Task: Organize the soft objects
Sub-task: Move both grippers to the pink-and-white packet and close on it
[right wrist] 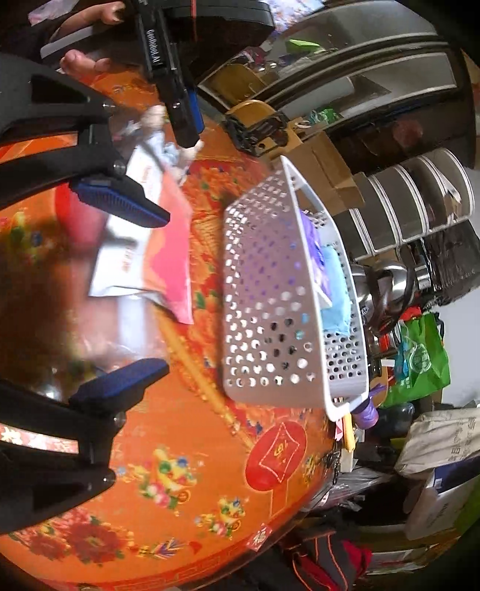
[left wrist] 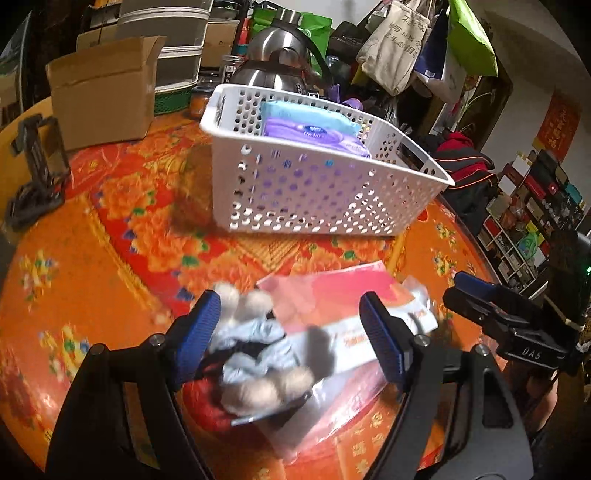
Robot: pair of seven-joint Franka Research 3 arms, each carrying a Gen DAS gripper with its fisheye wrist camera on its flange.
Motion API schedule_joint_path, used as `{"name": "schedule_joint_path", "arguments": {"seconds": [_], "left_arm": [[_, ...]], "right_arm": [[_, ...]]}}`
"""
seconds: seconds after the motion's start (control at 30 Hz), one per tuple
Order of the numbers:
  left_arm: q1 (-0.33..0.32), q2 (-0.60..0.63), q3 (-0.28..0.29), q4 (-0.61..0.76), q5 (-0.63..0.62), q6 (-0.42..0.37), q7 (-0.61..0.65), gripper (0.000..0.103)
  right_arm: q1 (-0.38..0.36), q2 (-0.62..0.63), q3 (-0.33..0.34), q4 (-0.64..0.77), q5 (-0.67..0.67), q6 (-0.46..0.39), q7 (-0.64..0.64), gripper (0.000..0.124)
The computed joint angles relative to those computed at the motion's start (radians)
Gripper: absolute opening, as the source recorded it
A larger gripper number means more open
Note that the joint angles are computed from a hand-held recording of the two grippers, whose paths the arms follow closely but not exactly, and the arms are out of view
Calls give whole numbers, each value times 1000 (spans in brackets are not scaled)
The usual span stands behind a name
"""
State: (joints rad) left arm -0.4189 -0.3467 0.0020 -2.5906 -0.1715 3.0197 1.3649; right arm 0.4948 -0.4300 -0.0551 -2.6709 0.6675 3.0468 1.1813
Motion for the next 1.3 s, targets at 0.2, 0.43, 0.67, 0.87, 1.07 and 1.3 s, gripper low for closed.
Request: {"name": "schedule_joint_path", "arguments": {"seconds": [0.2,0.43,0.67,0.87,1.07,1.3], "left_arm": [[-29,-43,35,-66,-11,46,-1,76],[15,-141,15,-183,72,117,-81,76],[-4,-196,70,-241,149,158,-133,76],[-132,-172,164,-188,178,132,-129,74],[-363,-41,337,14,-2,-63,14,59],[-374,104,345,166,-142,-216,88,49]], "right_arm": [[48,-34,-22,-54,23,40,-19,73],[117,-81,-6,-110,21,116,-3,73],[98,-77,63,-129,-78,160,86,73],[206,-71,-142,-89,-91,95,71,69],[211,4,-189,1,-15,-2,0,69],[199,75,-188,55,111,-76,-118,55]]}}
